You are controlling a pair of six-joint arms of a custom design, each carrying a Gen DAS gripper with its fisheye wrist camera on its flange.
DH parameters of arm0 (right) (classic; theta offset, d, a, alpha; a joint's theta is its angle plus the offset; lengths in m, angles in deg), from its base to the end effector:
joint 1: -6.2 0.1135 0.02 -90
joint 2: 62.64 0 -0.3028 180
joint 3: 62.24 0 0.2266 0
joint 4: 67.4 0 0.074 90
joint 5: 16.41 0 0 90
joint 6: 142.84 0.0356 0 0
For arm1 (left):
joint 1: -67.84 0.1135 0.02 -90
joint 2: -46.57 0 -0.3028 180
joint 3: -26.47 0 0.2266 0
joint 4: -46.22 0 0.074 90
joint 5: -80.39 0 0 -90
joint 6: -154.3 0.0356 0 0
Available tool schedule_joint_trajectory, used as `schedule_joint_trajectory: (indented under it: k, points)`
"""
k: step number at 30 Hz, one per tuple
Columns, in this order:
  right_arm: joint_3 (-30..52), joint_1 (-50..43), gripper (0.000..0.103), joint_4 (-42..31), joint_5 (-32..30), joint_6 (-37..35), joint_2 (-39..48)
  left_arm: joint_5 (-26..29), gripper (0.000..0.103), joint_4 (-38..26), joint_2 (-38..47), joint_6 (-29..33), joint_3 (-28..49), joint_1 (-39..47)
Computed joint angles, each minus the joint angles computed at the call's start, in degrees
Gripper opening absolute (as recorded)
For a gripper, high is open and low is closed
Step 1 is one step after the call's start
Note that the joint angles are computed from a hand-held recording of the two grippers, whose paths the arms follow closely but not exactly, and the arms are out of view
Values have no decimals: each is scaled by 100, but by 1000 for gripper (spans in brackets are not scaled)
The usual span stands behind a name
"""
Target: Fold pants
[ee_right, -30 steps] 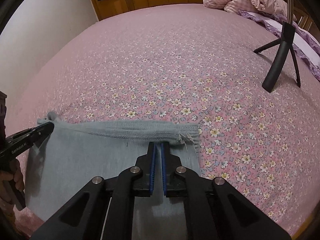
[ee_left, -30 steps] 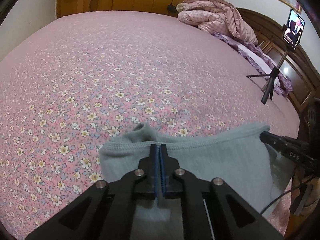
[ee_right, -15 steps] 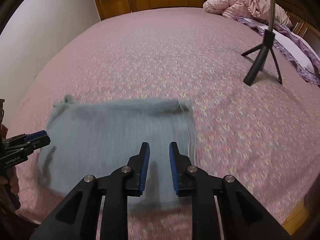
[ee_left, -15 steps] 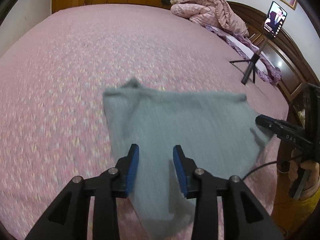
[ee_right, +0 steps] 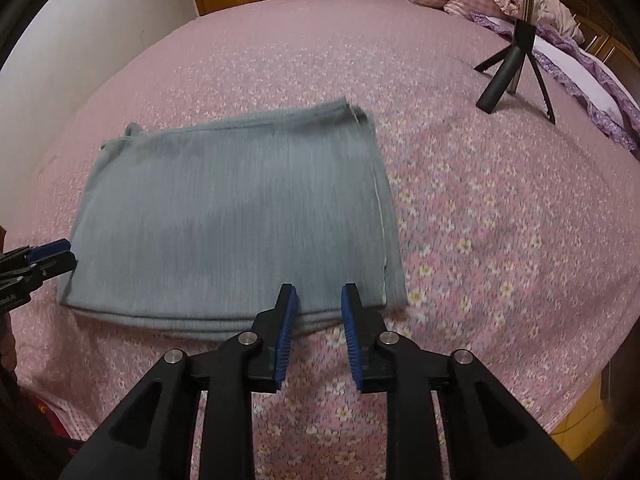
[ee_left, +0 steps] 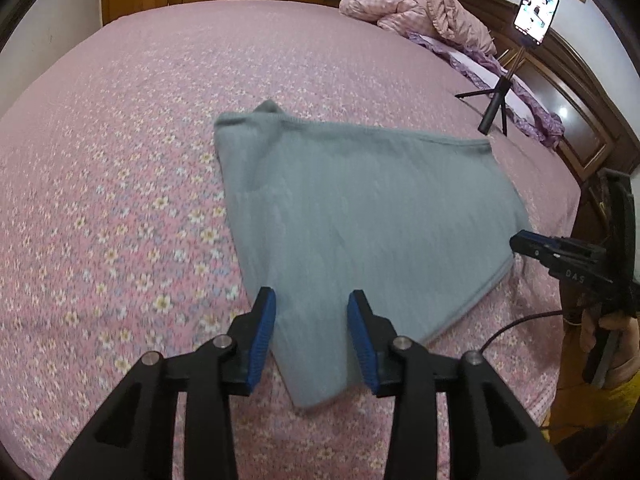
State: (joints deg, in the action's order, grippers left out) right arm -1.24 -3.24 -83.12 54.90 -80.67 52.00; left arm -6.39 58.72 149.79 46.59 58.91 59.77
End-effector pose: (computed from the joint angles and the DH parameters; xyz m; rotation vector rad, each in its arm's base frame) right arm 0.3161 -0.0410 0.1054 -0.5088 2.6395 0.2626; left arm 0.2190 -0.0331 0.1011 -0.1981 2.5967 -0.2364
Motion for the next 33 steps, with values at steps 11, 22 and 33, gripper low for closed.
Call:
schedule_joint_trajectory:
  k: [11, 22, 33]
  points:
    - [-294, -380, 44, -96, -42, 14, -310, 202, 56, -168, -366, -22, -135, 648]
    - [-418, -230, 44, -234, -564, 217, -1048, 148, 60, -104, 284, -239, 318, 738]
    - [-220, 522, 44, 234, -241, 483, -329, 188, 64, 18, 342, -446, 284, 841]
